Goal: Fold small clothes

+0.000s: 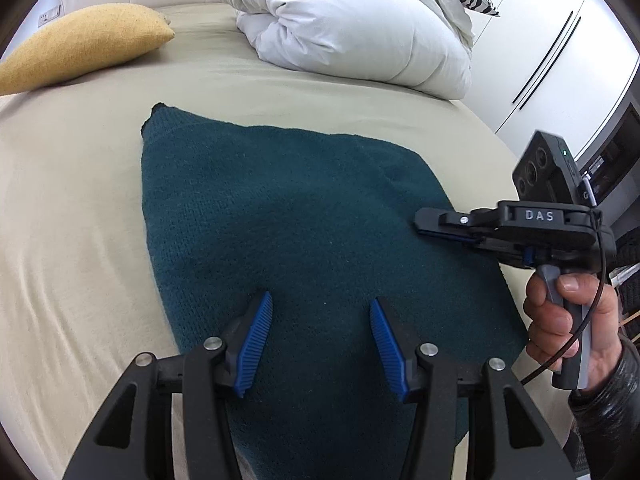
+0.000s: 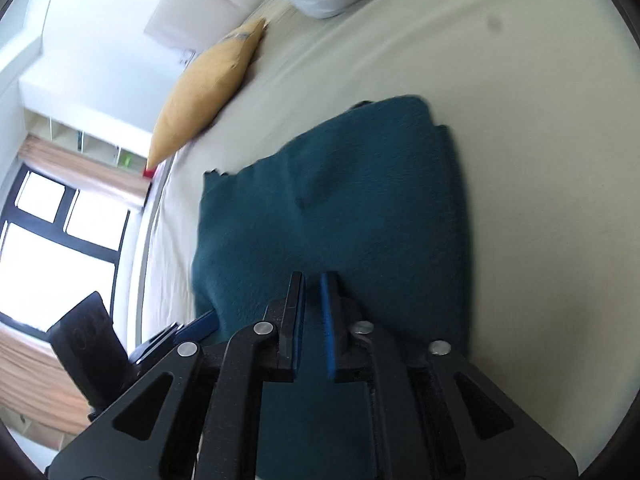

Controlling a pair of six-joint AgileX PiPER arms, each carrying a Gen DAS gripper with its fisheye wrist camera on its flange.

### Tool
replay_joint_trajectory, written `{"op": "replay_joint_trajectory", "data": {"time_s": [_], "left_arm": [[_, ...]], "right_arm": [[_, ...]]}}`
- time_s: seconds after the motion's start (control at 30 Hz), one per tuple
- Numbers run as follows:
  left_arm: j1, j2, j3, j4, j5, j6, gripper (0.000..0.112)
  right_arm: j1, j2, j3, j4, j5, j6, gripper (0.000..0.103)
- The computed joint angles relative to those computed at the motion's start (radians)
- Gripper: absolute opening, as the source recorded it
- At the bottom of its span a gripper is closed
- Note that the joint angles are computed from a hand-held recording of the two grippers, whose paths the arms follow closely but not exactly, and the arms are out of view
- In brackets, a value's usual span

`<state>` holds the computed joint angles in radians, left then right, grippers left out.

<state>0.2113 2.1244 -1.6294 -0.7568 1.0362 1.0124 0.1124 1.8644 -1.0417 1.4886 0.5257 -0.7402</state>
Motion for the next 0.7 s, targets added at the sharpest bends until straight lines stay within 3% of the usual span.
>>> {"op": "replay_joint_trajectory", "data": {"time_s": [0.1,0.2,0.3,0.4,0.57,0.63,0.7], "left_arm": [[0.000,0.004,-0.005,0.000,0.006,-0.007,0.054],[-0.002,-0.004,0.011,-0.004,-0.007,-0.005,0.054],[-0.007,-0.005,0.009,0.008,-0.009,-0.012,0.054],[-0.005,0.000,-0.001,0.013,-0.002,-0.015,0.054],[-0.009,0.004,-0.003,0.017,-0.010,-0.013,0.054],[-0.008,0.006,-0.002,0.012,-0.011,-0.008,0.054],[-0.005,0.008,-0.002,0.005,-0.008,-0.004,0.054]], "right_arm": [[-0.012,-0.083,0.085,0.060,-0.084,-0.060,0.007],[-0.009,-0.110,0.018,-0.131,-0.074,0.128,0.012],[0.017,-0.027,-0.140,-0.266,-0.026,0.244,0.013],[0.049,0.120,-0.333,-0.383,0.023,0.398,0.033],[0.034,0.201,-0.385,-0.284,-0.014,0.297,0.028],[0.003,0.186,-0.331,-0.175,-0.012,0.175,0.027],[-0.018,0.113,-0.226,-0.149,-0.096,0.133,0.030]]}}
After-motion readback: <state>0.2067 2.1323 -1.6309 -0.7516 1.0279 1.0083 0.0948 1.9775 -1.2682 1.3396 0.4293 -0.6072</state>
